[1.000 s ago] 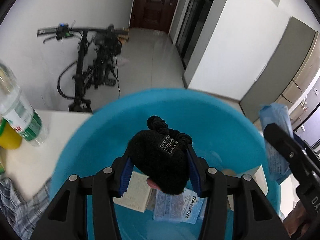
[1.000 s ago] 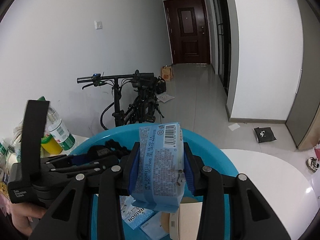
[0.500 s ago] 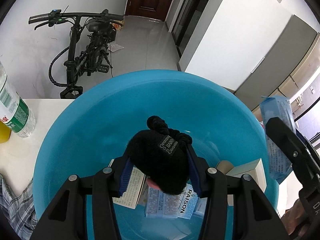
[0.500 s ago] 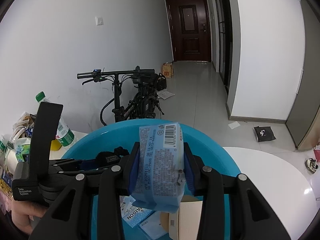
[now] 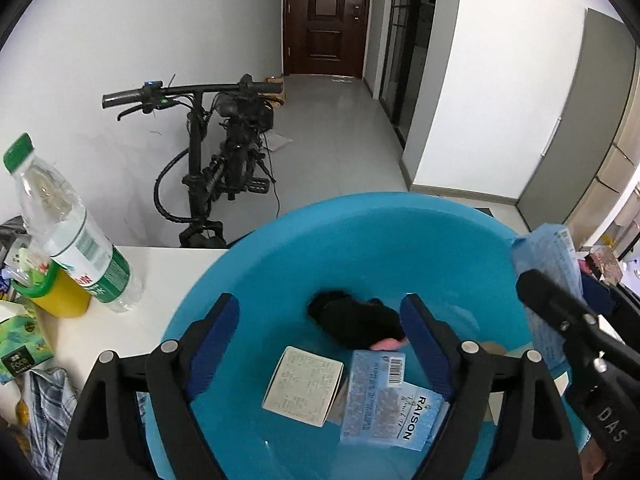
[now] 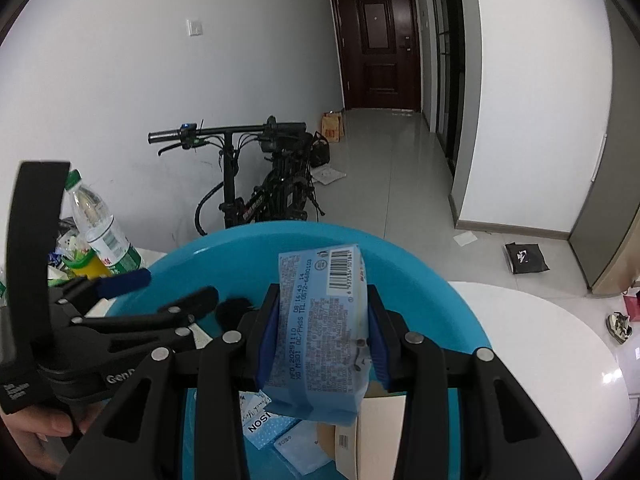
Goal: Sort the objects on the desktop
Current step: 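Open the left gripper to drop the black plush item into the basin, then lower the blue soap pack into the basin and open the right gripper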
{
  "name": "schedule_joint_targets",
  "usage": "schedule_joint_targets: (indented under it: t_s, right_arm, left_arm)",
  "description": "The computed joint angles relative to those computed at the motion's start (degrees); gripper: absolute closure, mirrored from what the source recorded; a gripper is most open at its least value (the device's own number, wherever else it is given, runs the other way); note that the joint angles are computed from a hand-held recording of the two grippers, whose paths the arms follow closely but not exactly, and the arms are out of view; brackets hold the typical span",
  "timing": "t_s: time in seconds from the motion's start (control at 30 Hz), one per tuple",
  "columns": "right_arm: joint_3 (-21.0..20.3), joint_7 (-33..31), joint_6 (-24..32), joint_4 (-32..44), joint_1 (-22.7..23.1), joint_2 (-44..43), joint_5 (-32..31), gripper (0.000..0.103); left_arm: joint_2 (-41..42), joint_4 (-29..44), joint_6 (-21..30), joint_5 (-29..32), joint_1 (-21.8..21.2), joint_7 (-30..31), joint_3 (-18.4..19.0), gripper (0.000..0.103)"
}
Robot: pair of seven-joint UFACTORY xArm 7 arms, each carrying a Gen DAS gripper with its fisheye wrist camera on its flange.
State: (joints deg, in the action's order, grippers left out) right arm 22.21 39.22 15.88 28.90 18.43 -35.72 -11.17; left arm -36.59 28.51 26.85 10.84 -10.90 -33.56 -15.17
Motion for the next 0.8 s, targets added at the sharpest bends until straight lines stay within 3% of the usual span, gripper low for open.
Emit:
schedule_joint_targets:
  t_s: [0.13,0.33,0.57,0.73,0.8]
  right_arm:
    - [-0.6,-0.6,1.8,0.3,0.5,0.8,0.2,0.065]
    - [-4.4,-4.3,3.5,0.6,4.2,2.5,3.3,0.065]
    - [-4.4,-5.2,3.7,0.3,4.0,2.0,4.2,0.064]
    - [-1.8,-2.4,5.8,1.1,1.1,1.5,2.7,0.044]
    - [-1.1,-1.5,6.0,1.0,0.3,0.7,1.6,0.043]
  left_arm:
    - [-1.4,0.2,0.9,1.6,1.7,-2.2,-1.8,0.018]
    - [-1.5,0.4,1.1,1.3,0.5,-1.7,-0.8,0.018]
    - [-0.7,0.5,0.5,0.2,-0.8,-0.9,-0.7,0.018]
    - [-0.7,0.6,0.5,1.6,0.3,-2.0,-1.8,0.018]
    - [-0.9,0.5,0.4,1.9,0.5,-2.2,-1.7,0.018]
